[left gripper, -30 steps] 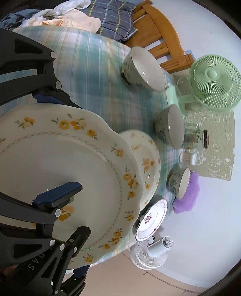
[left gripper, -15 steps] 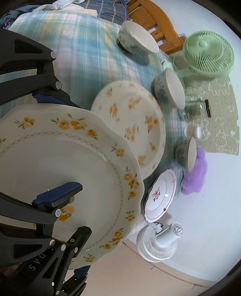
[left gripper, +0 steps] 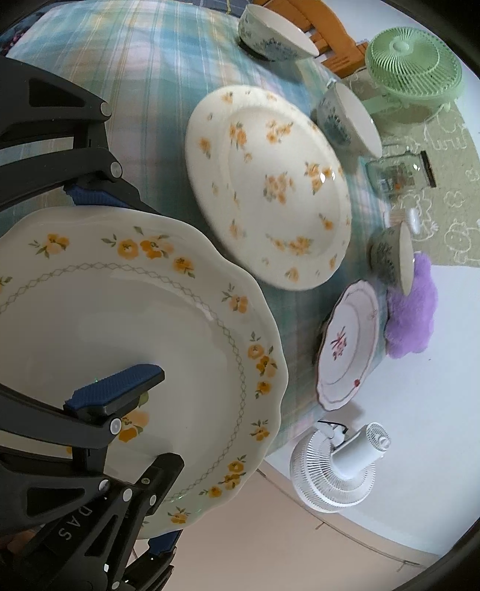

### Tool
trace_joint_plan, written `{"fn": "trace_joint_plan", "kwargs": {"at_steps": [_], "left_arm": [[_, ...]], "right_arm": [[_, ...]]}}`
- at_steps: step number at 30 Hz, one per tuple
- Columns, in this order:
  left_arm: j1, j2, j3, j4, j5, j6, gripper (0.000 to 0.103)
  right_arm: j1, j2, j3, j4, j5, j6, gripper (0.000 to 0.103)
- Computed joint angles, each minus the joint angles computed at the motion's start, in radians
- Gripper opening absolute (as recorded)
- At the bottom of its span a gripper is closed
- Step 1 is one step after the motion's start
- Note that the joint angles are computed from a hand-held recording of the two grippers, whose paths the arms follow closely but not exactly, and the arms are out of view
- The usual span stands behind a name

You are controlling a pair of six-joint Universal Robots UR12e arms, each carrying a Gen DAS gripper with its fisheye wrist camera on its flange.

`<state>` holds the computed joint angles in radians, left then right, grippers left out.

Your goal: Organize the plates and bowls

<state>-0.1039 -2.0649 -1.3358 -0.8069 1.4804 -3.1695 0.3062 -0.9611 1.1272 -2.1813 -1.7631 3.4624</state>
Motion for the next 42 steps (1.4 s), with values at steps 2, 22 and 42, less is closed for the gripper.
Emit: {"fn": "trace_joint_plan", "kwargs": {"at_steps": [2,22,42], "left_arm": [[-0.005,-0.007,0.008,-0.016,0.002,-0.006,0.075],[-0.026,-0.051,0.060,-0.082,0.087,-0.035,0.077],[-0.032,-0.032,0.046,-0.098,0.110,0.064,0.081]], "right_arm": [[-0.005,0.002,0.000,0.013,0.004,-0.004,0.065],[-0.016,0.048,-0.052,0.086,0.022,-0.059,0.062],[-0.003,0.011,-0.005,0.050,-0.038,-0.026,0.058]]}}
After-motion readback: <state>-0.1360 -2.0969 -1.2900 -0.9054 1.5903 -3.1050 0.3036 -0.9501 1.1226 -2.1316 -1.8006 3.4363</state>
